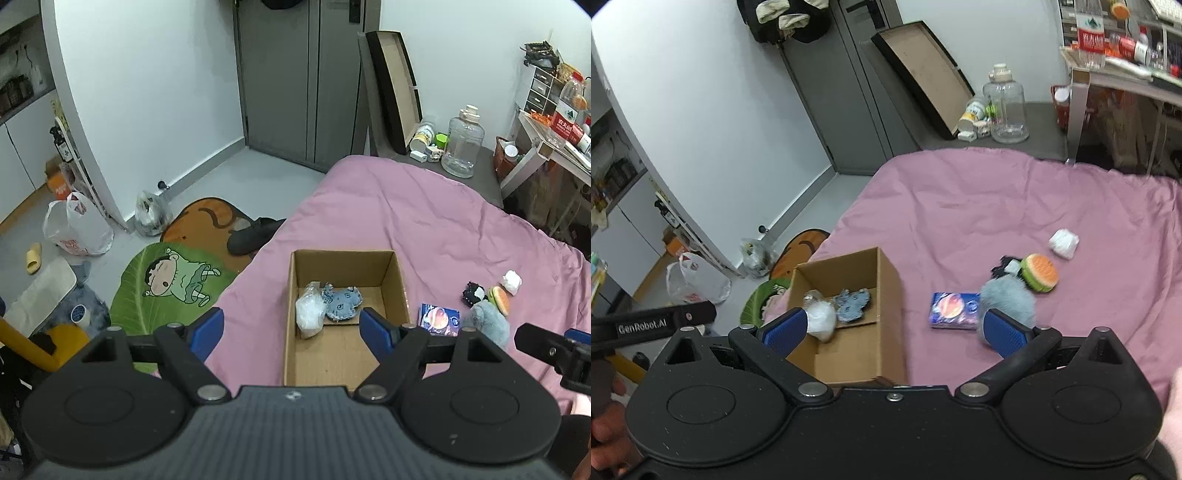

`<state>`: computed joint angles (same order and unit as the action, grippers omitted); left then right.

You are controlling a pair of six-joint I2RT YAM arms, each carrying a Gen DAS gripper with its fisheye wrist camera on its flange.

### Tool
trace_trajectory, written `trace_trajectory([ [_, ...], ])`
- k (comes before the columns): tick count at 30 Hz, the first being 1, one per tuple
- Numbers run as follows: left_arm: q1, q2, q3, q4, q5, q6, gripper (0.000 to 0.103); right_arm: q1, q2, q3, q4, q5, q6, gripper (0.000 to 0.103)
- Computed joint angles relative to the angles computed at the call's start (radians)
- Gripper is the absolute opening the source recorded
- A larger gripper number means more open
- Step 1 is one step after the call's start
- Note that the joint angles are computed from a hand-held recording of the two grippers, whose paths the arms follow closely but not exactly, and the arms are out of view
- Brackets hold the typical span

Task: Organize soft objects
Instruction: 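Open both tools to release the bag and denim plush, then withdraw, then lower the right tool onto the grey fluffy plush and close on it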

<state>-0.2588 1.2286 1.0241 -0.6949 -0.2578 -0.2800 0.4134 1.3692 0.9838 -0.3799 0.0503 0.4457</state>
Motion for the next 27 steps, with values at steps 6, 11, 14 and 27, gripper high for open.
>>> trace_trajectory([
  [6, -0.070, 0.022, 0.020, -0.007, -0.042, -0.042, 0.079, -0.064, -0.031, -0.040, 0.001, -0.041, -0.030, 0.103],
  [11, -0.118, 0.052, 0.034, -0.008, -0.057, -0.068, 0.079, -0.117, -0.039, -0.059, -0.013, -0.058, -0.079, 0.103],
  [14, -0.135, 0.073, 0.053, -0.011, -0.045, -0.090, 0.079, -0.143, -0.042, -0.068, -0.013, -0.063, -0.096, 0.103],
  [27, -0.215, 0.207, 0.149, -0.018, -0.009, -0.157, 0.079, -0.289, -0.019, -0.074, -0.011, -0.221, -0.218, 0.103],
])
